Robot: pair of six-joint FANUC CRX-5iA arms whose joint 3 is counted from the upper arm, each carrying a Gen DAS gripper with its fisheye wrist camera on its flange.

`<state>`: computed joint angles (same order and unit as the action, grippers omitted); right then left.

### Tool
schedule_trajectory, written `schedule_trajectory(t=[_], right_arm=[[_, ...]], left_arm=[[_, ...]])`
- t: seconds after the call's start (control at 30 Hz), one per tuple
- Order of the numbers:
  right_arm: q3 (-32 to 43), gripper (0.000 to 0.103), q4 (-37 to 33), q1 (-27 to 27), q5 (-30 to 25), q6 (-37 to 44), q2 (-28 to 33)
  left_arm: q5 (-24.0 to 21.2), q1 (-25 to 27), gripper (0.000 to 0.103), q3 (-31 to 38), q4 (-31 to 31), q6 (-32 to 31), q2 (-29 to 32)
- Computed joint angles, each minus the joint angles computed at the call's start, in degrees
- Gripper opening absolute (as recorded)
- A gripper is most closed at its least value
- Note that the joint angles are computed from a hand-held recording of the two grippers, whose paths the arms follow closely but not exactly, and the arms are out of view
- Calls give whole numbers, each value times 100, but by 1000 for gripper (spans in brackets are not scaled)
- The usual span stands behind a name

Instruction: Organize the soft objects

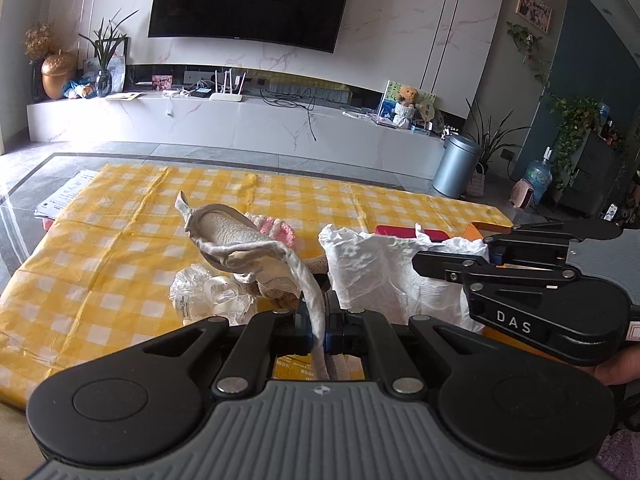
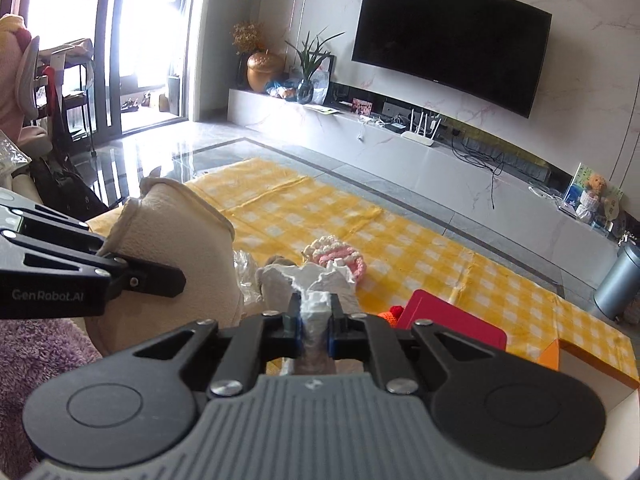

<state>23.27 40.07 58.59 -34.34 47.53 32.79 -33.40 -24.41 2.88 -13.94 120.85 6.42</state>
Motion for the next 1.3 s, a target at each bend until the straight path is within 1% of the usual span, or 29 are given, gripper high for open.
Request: schedule_trajectory(t=[0.2,0.3,0.47,0.57,0.67,0.87,1.03,1.2,1.3], right_arm=[[-1037,9,888,-17,379,-1039,-736],[-1465,9,1117,-17,459,-1365,-1117],[-1890,9,1250,36,207,-1462,-1472],[-2094,9,1204,37,62,-1514,-1627],[-2101,9,862,8,-80,-1358,-1627],[-1405,9,-371,-79,-306,-524,-1043],[-426,9,-1572,-156,-644,512,-337],[702,10,-2761,-243,-1256,1484,390],[1236,12,-3254,-297,-1625,1876,714]], left_arm=[[-38,-230,6,126,-256,95,-56],[159,-239,6,30,15,-155,-78],[306,-284,6,-10,376,-548,61],[340,-264,6,-49,581,-761,143],[340,-209,6,-72,759,-908,222],[339,-127,6,-140,958,-1095,306],[312,-18,6,-245,1117,-1110,352],[339,120,6,-366,1318,-1228,367],[359,186,6,-425,1440,-1288,380]])
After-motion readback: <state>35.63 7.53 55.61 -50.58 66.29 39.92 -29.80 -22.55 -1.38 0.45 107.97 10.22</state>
